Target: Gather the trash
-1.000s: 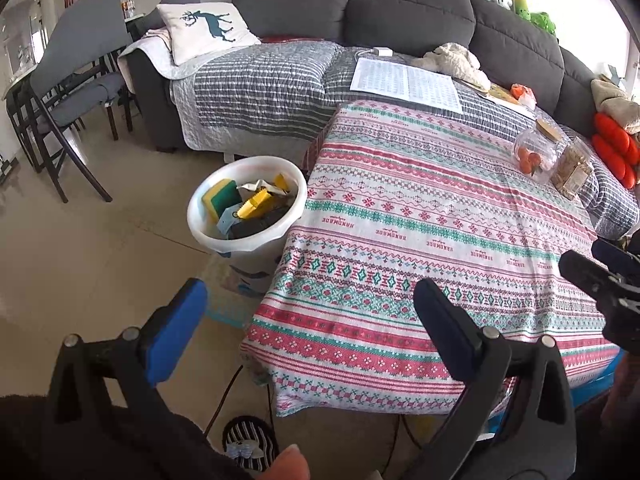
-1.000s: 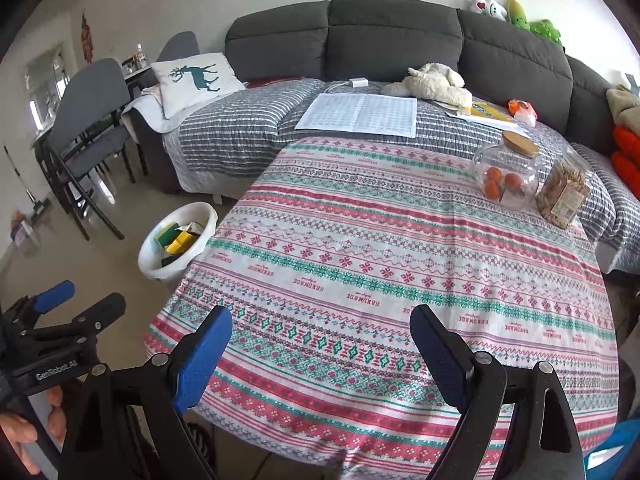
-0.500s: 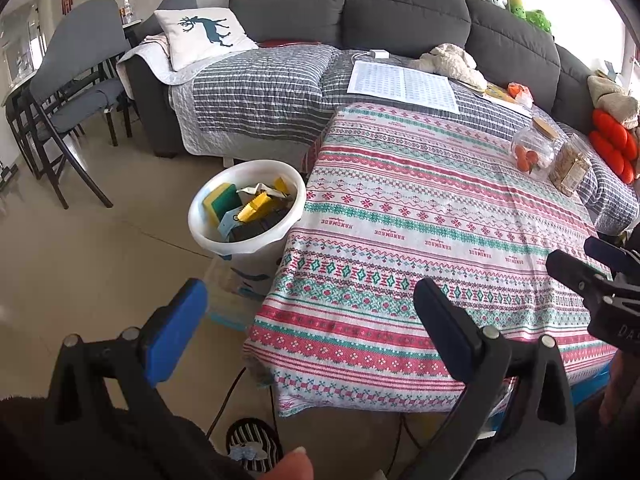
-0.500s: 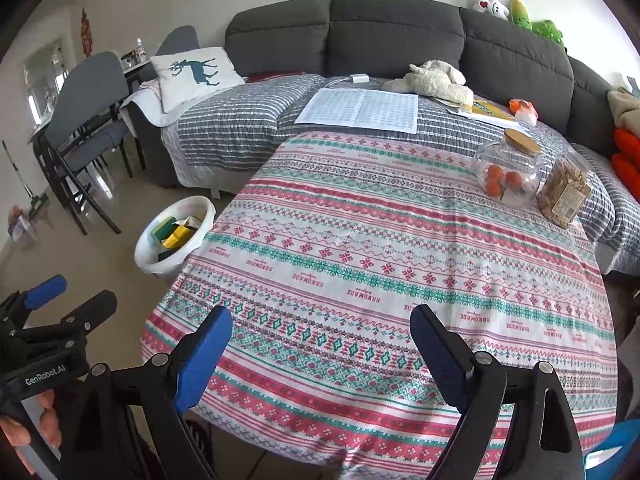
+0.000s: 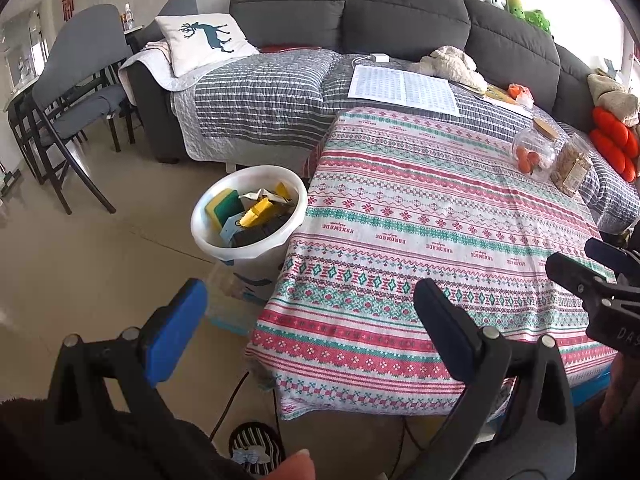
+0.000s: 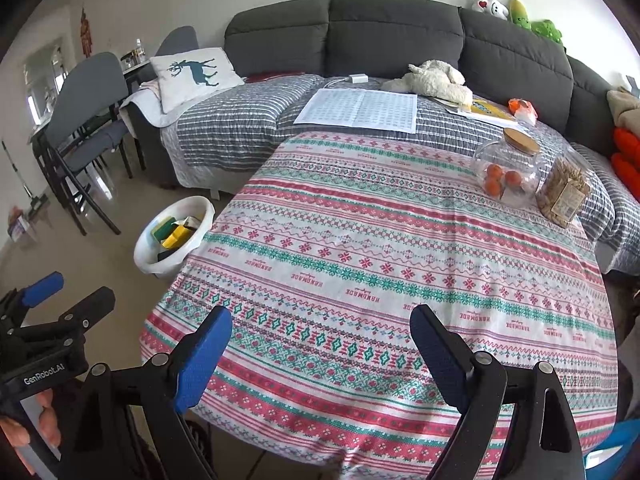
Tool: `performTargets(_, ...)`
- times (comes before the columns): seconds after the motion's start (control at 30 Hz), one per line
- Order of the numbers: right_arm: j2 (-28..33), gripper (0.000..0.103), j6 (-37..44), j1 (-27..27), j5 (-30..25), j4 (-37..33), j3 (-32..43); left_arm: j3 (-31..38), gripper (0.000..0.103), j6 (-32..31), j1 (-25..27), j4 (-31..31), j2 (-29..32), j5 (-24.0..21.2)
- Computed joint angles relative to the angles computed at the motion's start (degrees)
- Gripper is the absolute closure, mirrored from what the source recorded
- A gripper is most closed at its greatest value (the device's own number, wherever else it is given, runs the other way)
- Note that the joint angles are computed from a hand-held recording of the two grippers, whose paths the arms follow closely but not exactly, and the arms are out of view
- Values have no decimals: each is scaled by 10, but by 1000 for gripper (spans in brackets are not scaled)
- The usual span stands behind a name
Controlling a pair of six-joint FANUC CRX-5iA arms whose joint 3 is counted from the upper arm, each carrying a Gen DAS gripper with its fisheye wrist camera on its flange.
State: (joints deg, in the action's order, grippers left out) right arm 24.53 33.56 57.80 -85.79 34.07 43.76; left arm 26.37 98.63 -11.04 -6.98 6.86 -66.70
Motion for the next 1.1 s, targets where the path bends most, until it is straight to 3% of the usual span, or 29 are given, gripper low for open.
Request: performTargets(1.1,14,11,3,-7,-12,-5,7,2,1,-14,9,17,2,-10)
